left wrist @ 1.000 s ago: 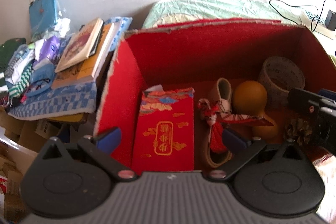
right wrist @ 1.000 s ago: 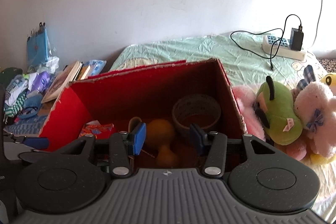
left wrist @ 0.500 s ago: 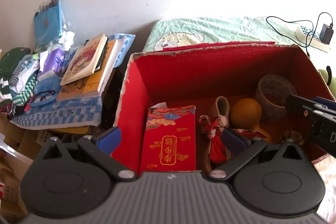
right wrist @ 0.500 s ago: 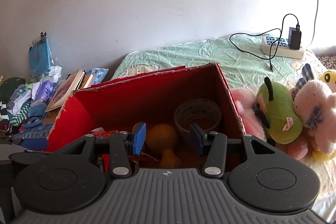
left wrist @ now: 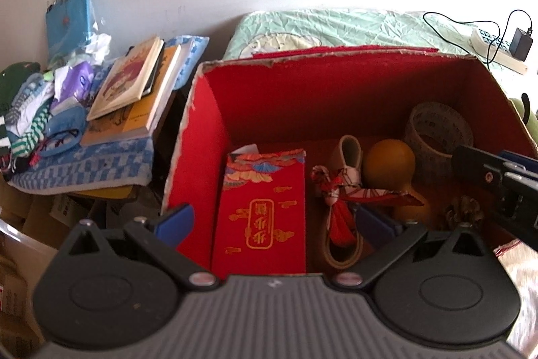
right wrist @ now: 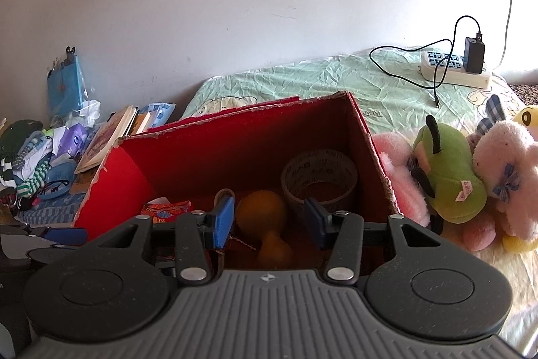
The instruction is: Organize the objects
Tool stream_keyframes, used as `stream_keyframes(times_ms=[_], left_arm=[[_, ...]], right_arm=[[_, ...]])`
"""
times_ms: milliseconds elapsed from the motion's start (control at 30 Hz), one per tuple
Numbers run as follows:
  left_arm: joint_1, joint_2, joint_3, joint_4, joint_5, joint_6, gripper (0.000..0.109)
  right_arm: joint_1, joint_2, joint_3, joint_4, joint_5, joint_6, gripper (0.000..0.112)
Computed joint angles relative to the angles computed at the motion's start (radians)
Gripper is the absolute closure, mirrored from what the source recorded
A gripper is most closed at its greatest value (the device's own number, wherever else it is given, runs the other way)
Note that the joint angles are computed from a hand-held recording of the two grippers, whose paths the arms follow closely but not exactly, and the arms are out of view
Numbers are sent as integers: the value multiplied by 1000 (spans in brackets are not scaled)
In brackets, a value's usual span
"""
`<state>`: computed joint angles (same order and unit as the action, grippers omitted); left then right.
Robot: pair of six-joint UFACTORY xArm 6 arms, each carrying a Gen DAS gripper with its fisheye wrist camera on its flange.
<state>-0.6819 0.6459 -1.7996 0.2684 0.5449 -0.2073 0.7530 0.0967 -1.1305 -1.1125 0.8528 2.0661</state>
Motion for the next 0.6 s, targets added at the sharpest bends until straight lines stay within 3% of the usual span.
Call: stream_keyframes(times_ms=[600], left_arm=[[0,14,-22,-10,29,4,6]], right_arm=[[-11,6,-2,17,-15,-9,62]])
